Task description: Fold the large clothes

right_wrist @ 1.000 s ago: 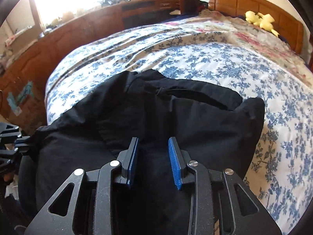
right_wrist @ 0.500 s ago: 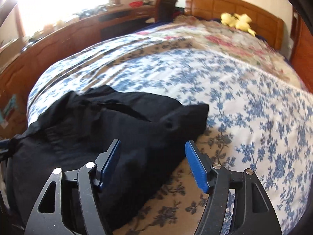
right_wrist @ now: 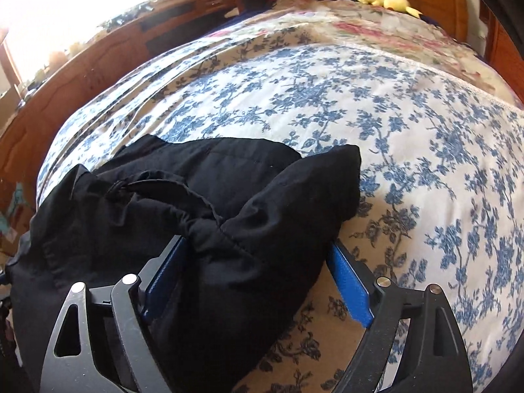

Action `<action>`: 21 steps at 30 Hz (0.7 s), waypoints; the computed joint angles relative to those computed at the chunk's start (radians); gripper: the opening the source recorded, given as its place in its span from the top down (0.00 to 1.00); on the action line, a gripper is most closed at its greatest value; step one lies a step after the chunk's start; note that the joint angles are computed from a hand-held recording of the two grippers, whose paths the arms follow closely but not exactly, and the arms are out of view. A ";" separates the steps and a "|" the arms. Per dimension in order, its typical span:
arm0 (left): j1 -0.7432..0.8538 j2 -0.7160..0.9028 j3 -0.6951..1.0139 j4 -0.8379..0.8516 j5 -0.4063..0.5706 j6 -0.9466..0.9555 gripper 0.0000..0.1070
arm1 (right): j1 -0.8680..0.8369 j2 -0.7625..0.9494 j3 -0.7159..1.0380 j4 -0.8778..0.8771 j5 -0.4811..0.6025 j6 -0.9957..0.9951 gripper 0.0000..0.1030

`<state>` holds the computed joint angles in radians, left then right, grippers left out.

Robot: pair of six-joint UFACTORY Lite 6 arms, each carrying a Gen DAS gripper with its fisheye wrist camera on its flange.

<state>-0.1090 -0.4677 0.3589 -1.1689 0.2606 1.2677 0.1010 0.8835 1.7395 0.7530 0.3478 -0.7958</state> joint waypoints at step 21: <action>0.009 0.165 0.021 -0.385 0.058 0.391 0.66 | 0.034 -0.100 -0.137 -0.113 -0.110 0.026 0.75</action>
<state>-0.1000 -0.3031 0.3798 -1.5535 0.3190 1.6586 0.1348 0.7837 1.6024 0.6395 0.2373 -0.7695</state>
